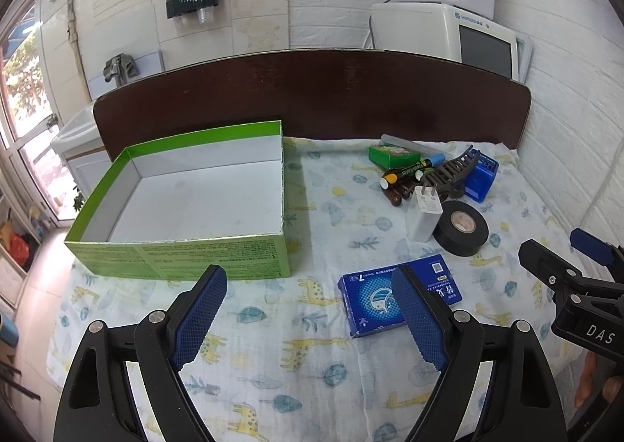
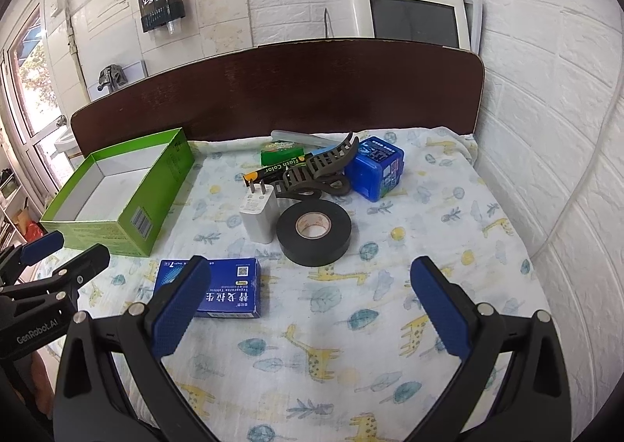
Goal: Organize rigid objects
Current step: 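Move the left tool toward the blue medicine box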
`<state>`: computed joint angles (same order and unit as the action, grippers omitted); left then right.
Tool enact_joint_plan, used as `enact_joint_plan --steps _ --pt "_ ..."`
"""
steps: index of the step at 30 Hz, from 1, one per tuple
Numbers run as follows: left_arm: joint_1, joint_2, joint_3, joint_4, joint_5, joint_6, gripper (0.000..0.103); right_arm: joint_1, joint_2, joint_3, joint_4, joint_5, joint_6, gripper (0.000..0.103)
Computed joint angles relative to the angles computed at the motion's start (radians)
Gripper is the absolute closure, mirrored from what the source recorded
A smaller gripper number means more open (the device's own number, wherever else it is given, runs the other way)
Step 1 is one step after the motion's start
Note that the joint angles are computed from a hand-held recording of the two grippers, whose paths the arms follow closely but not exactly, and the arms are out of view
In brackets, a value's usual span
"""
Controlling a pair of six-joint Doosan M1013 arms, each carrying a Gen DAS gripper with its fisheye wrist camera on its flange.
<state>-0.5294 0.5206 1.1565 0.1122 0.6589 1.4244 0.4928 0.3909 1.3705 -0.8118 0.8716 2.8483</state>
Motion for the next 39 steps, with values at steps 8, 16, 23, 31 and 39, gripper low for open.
enact_joint_plan --steps 8,16,23,31,39 --pt "0.002 0.004 -0.006 -0.035 0.014 0.030 0.016 -0.003 0.000 0.001 0.012 -0.004 -0.004 0.001" --pt "0.003 0.008 -0.009 -0.024 0.023 0.016 0.016 -0.006 0.001 0.003 0.024 -0.010 -0.008 0.001" --pt "0.002 0.015 -0.017 -0.032 0.036 0.027 0.016 -0.010 0.003 0.003 0.041 -0.016 -0.016 0.001" --pt "0.009 0.039 -0.043 -0.089 0.076 0.065 0.016 -0.032 0.005 0.009 0.119 -0.060 -0.065 0.002" --pt "0.015 0.064 -0.074 -0.155 0.115 0.121 0.020 -0.058 0.016 0.005 0.263 -0.139 -0.196 0.023"
